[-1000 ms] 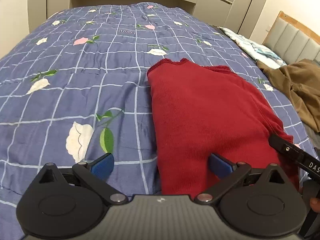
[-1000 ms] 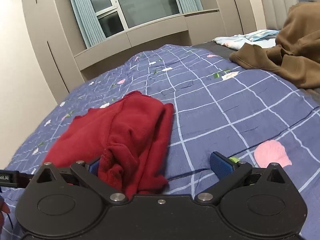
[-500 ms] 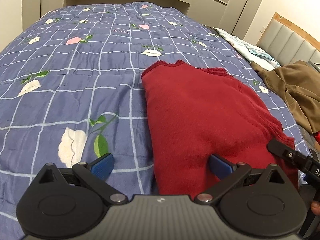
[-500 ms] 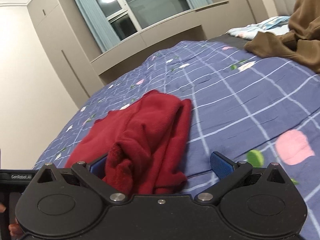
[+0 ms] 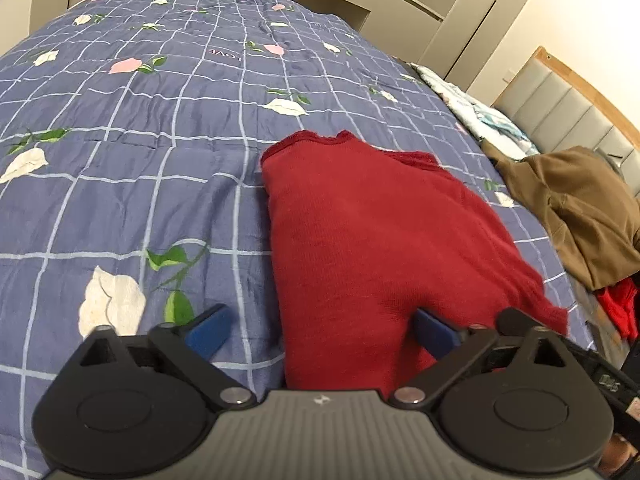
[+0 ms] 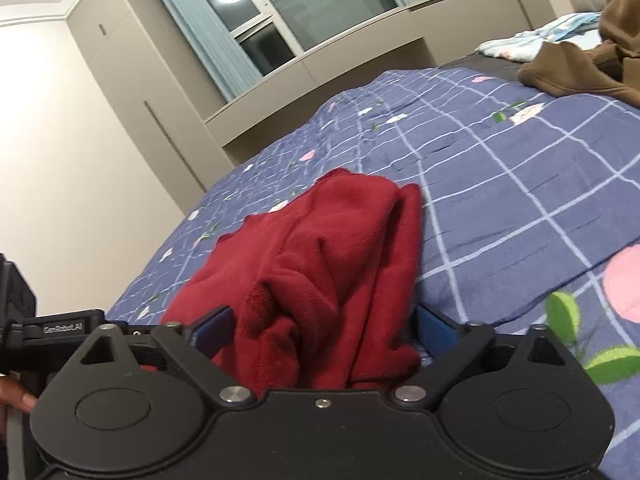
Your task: Fold small clothes
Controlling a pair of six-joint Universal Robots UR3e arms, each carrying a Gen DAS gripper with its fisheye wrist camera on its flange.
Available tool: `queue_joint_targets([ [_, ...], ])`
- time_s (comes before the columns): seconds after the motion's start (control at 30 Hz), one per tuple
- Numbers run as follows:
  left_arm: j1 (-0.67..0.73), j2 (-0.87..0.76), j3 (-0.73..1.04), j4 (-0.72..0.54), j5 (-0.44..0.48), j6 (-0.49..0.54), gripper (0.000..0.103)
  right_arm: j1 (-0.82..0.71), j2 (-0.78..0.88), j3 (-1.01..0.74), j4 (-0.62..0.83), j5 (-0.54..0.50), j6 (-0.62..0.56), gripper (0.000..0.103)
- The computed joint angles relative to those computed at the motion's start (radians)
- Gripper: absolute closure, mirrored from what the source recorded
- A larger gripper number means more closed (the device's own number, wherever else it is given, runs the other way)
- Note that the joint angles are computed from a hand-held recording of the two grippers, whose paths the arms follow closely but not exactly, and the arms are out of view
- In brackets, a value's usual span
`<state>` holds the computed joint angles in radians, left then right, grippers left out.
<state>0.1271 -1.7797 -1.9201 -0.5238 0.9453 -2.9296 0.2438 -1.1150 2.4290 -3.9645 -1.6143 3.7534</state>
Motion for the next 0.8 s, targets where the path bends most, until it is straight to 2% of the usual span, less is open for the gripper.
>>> queue_joint_targets([
  [0.07,0.006,0.001,0.006,-0.019,-0.029,0.0,0.024,0.012,0.001,0.001,-0.001,-0.026,0.006,0.016],
  [0.13,0.009,0.001,0.01,-0.035,-0.051,-0.005,0.031,0.02,0.002,-0.004,0.003,-0.045,0.008,0.022],
  [0.3,0.002,-0.011,0.024,-0.038,-0.04,-0.026,0.031,0.041,0.009,-0.021,0.016,-0.073,-0.009,0.034],
  [0.37,-0.004,-0.019,0.038,-0.053,-0.023,-0.036,0.021,0.051,0.008,-0.027,0.024,-0.084,-0.014,0.039],
  [0.47,-0.008,-0.032,0.058,-0.08,-0.013,-0.049,0.021,0.058,0.003,-0.032,0.04,-0.093,-0.018,0.041],
  [0.63,-0.011,-0.038,0.096,-0.146,-0.026,-0.042,0.034,0.098,-0.023,-0.089,0.165,-0.156,-0.03,0.045],
  [0.8,-0.037,-0.031,0.124,-0.163,0.018,-0.066,0.049,0.137,-0.042,-0.14,0.272,-0.216,-0.015,0.051],
])
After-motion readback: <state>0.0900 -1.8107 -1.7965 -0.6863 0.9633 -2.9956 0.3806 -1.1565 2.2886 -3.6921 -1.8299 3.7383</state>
